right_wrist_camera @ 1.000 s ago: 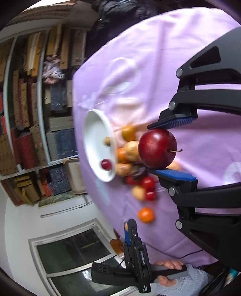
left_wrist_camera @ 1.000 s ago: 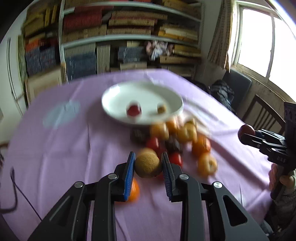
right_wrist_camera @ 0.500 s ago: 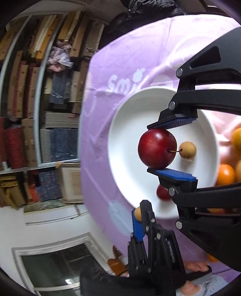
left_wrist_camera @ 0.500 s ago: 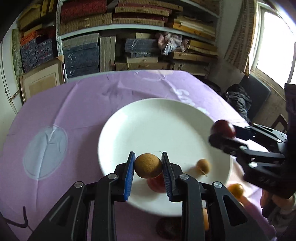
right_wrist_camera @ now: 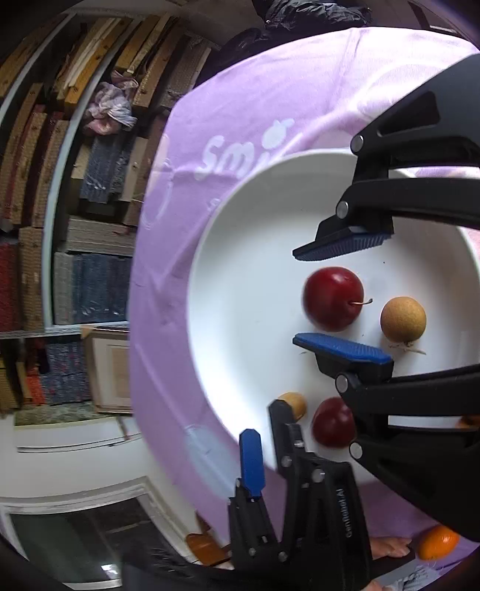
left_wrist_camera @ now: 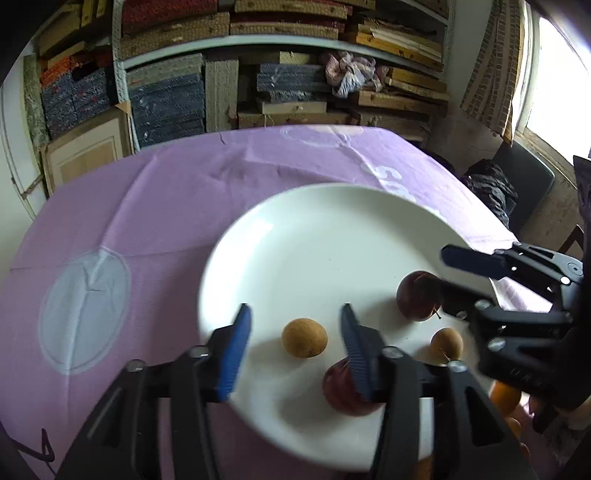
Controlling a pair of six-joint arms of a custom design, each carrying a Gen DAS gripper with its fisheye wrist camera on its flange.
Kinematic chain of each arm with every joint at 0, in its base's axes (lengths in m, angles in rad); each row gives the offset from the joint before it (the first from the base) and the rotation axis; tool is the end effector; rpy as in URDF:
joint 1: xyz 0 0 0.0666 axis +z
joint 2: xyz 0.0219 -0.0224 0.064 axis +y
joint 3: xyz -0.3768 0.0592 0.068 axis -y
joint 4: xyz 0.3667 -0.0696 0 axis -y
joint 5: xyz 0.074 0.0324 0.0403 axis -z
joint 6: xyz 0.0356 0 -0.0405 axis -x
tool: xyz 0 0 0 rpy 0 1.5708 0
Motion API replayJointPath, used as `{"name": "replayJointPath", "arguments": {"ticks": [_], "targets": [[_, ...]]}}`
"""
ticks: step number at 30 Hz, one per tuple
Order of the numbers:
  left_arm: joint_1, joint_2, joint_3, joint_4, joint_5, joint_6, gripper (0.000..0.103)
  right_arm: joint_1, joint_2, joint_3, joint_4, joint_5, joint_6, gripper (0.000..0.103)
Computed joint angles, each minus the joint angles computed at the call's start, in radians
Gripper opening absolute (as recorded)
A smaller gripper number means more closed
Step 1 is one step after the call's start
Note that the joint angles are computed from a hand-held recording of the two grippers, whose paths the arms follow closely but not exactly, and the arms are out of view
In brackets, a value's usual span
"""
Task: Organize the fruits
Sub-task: 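Carry the apple and brown fruit over the plate and open both tools, then grasp the tangerine with the left tool while the right tool grasps the pale striped pepino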
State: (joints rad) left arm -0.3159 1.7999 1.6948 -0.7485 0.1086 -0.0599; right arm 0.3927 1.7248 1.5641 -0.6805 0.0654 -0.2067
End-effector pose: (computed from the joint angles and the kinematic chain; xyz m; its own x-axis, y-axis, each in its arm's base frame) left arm 0.5786 -0.1936 0.3611 -0.6925 0.2890 -0.6610 0.4188 0.9071 -0.0422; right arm 0.5385 0.2201 0.3521 -0.7442 -0.0866 -0.6624 -0.1930 0.9771 0.0891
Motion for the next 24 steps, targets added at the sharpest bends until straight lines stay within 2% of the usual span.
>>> {"name": "replayJointPath", "arguments": {"ticks": [1,2,5,7,12,16,18,20,22,24], "targets": [[0.004,-0.035,-0.03,0.027,-0.012,0.009,0.077,-0.004,-0.027,-0.017,0.022,-0.002,-0.011,0.069],[0.008,-0.063,-0.05,0.041,-0.015,0.016,0.084,-0.005,-0.072,-0.051,0.061,0.003,-0.022,0.074],[0.031,-0.192,-0.161,0.085,-0.001,0.03,0.096,0.003,-0.219,-0.153,0.12,0.023,-0.039,0.084],[0.049,-0.309,-0.289,0.14,0.002,0.04,0.1,0.02,-0.317,-0.233,0.135,0.042,-0.052,0.099],[0.047,-0.537,-0.572,0.194,-0.032,0.031,0.1,0.134,-0.62,-0.563,0.244,0.087,-0.151,0.099],[0.014,-0.664,-0.756,0.254,-0.083,0.012,0.1,0.293,-0.77,-0.743,0.315,0.28,-0.235,0.099],[-0.008,-0.693,-0.794,0.268,-0.11,-0.01,0.1,0.331,-0.81,-0.784,0.316,0.295,-0.269,0.099],[-0.034,-0.701,-0.817,0.29,-0.145,-0.031,0.1,0.338,-0.818,-0.807,0.322,0.251,-0.288,0.099],[-0.053,-0.692,-0.826,0.304,-0.174,-0.047,0.1,0.35,-0.78,-0.788,0.281,0.26,-0.3,0.099],[-0.052,-0.674,-0.823,0.29,-0.173,-0.056,0.1,0.339,-0.759,-0.775,0.276,0.239,-0.295,0.099]]}}
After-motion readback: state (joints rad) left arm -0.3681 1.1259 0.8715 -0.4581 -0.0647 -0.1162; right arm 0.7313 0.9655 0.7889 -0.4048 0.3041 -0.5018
